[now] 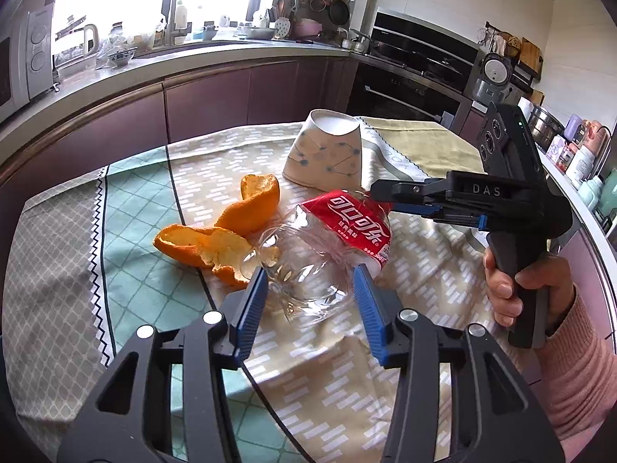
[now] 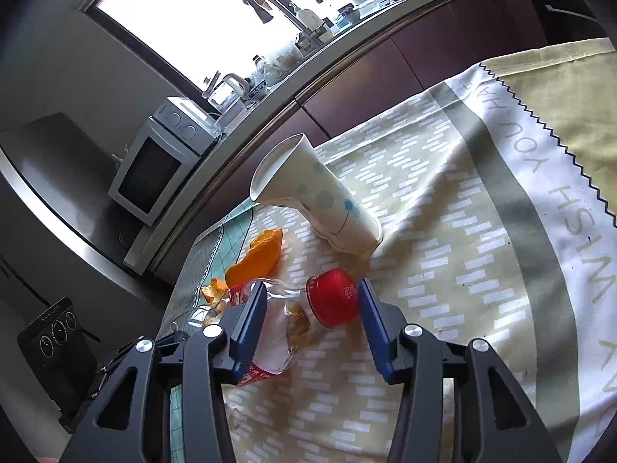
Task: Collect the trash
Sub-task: 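Close the right tool on the red cap of the clear plastic bottle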
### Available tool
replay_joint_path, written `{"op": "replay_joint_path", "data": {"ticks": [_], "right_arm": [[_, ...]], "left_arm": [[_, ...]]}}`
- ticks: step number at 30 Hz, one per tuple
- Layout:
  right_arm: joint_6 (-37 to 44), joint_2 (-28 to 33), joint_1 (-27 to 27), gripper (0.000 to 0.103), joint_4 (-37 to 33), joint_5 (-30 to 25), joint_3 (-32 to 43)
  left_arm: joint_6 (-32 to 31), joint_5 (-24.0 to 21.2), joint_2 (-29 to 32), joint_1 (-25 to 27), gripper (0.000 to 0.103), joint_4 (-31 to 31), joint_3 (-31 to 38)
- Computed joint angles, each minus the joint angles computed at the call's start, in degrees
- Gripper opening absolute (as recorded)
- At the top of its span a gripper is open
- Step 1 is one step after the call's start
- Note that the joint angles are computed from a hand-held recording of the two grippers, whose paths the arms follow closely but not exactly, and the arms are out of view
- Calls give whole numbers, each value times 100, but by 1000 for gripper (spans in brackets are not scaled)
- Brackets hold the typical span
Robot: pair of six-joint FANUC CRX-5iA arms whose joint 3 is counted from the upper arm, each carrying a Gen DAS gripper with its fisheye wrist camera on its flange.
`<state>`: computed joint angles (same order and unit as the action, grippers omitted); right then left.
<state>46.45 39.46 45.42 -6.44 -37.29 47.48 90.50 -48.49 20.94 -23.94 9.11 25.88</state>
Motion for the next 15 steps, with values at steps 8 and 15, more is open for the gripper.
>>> {"op": "replay_joint_path", "data": {"ticks": [8,15], "right_arm": [[274,-371,52,41,-108,260,-564],[414,-381,74,62,-101,114,-545]], "left_arm": [[-589,261,-289,63,46,506,-627],[-677,283,-435,139,48,574,-812]]}}
